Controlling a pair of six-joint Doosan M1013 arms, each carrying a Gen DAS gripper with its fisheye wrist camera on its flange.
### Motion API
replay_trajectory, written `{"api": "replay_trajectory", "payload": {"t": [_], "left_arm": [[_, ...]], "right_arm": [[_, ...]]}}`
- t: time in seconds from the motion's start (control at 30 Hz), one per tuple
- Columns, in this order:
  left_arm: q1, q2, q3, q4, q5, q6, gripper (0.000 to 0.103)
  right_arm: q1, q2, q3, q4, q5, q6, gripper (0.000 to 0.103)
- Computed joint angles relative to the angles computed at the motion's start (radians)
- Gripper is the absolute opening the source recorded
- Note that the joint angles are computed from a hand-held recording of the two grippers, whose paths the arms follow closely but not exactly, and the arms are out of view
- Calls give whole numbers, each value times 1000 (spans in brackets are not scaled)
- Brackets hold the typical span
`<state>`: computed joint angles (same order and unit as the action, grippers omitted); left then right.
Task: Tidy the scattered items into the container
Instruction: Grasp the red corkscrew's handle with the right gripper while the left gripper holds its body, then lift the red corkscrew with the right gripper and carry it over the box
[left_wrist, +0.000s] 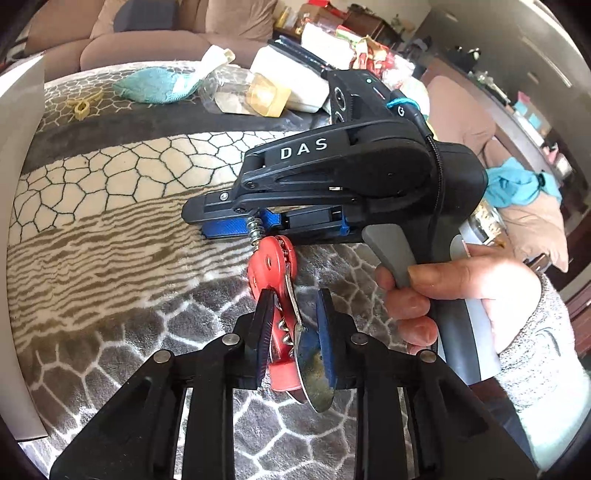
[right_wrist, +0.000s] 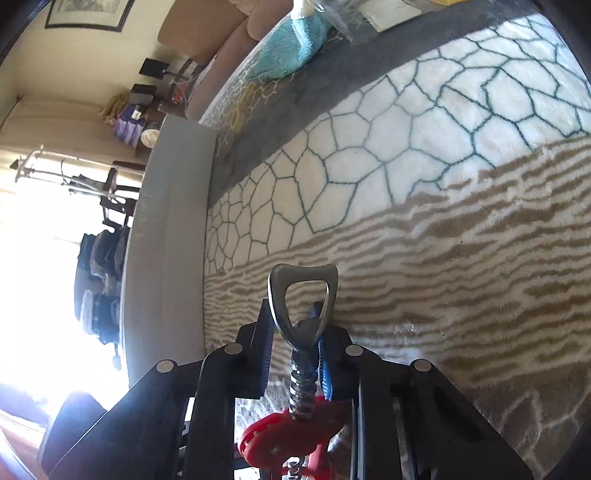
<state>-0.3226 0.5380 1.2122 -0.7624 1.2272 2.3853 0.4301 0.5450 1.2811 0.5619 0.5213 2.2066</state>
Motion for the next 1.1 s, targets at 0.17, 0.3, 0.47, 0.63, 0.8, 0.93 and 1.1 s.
{"api": "replay_trajectory", "payload": {"t": [0.17,0.3,0.47,0.63,0.8,0.93,1.1], "left_arm": [[0,-2,-1,25,7,-17,33],[6,-5,0,15,-3,-21,37],[19,-1,-15,-8,-18,-41,39],[31,-14,-15,-27,-59,-32,42],[36,-46,3,-58,-149,50,46],[40,-56,-9,-84,-216,74,47],[59,-58,-24,-135,-279,68,59]], "right_arm": [[4,-27,40,43,-95,-44,22],[21,-57,59,32,-211,-114,22],[70,-59,-11,-508,-162,205,22],[126,-35,-104,-926,-29,424,22],[142,-8,-198,-993,79,419,22],[151,9,-262,-1038,116,429,23],[164,29,-327,-1064,140,438,23]]}}
